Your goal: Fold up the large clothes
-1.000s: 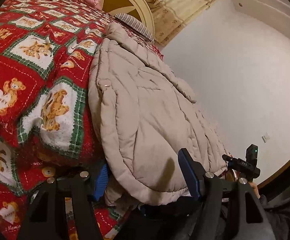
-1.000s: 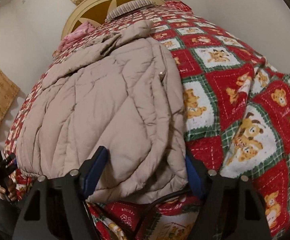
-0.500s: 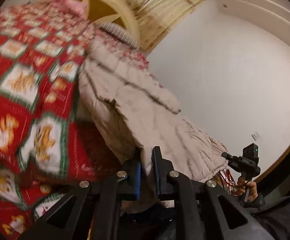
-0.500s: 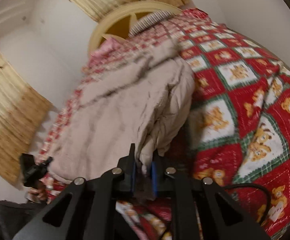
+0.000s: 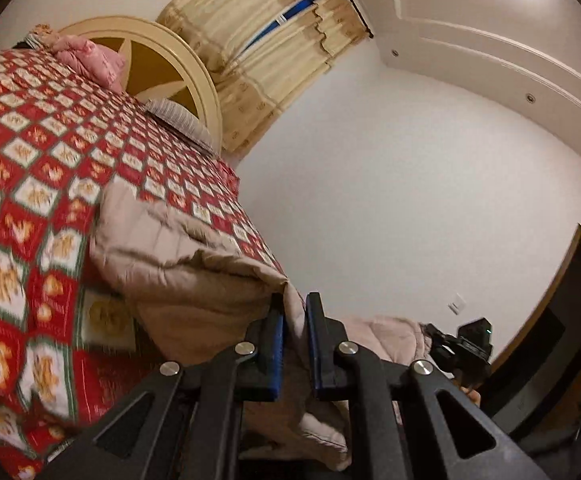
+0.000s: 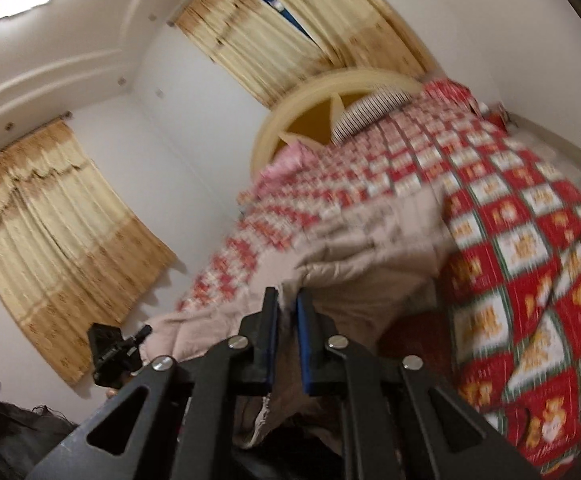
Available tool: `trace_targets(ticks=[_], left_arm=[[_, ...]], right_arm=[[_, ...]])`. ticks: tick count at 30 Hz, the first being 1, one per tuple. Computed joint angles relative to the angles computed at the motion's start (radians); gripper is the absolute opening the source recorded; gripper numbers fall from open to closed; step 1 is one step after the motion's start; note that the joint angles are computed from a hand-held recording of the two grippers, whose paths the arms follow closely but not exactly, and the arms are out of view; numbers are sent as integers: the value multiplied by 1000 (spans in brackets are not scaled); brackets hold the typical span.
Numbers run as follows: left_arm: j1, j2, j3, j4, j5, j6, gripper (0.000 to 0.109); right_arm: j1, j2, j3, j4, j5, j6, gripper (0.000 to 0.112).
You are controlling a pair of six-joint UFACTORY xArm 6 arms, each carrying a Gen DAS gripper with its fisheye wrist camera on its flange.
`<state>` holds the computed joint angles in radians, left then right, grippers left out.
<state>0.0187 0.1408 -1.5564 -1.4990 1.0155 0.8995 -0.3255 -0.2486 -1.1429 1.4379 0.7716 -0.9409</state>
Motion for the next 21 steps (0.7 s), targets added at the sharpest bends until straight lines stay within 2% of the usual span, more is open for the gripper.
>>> trace_targets(ticks=[2,5,7,8,9,10,11,12,14,16,18,21], left_arm=[[-10,73,-114,9,-17,-60,10],[-41,219,-338,72,-103,-175,8],[-50,315,-485,93,-130,-241,5],[-47,341,-526,101,-125,-264,5],[-49,347,-534,110,-135,-263,5],[-55,350,-542,137,-148,-238,5],[-58,336,-518,139,-155,-192,5],[-61,318,-488,144,-162,-144,5],[-59,284,-425,191,-157,-91,5],[-44,262,-362,251,-103,-81,6],[-32,238,-294,320,-80,-102,6],[-10,207,-200,433,-35,-195,6]], right_arm=[[1,37,-68,45,-12,-29,9],[37,119,-193,43,-111,-58,9],[101,210,-297,-80,-296,-13,13],[116,255,-336,-148,-351,35,13],[122,290,-364,-192,-365,93,16],[116,313,-382,-245,-336,167,19],[106,329,-391,-303,-304,238,40],[99,333,-383,-384,-280,320,72],[101,296,-300,-462,-303,369,97],[95,228,-173,-449,-320,313,97],[59,168,-58,-490,-252,328,97],[8,123,53,-458,-163,319,94]])
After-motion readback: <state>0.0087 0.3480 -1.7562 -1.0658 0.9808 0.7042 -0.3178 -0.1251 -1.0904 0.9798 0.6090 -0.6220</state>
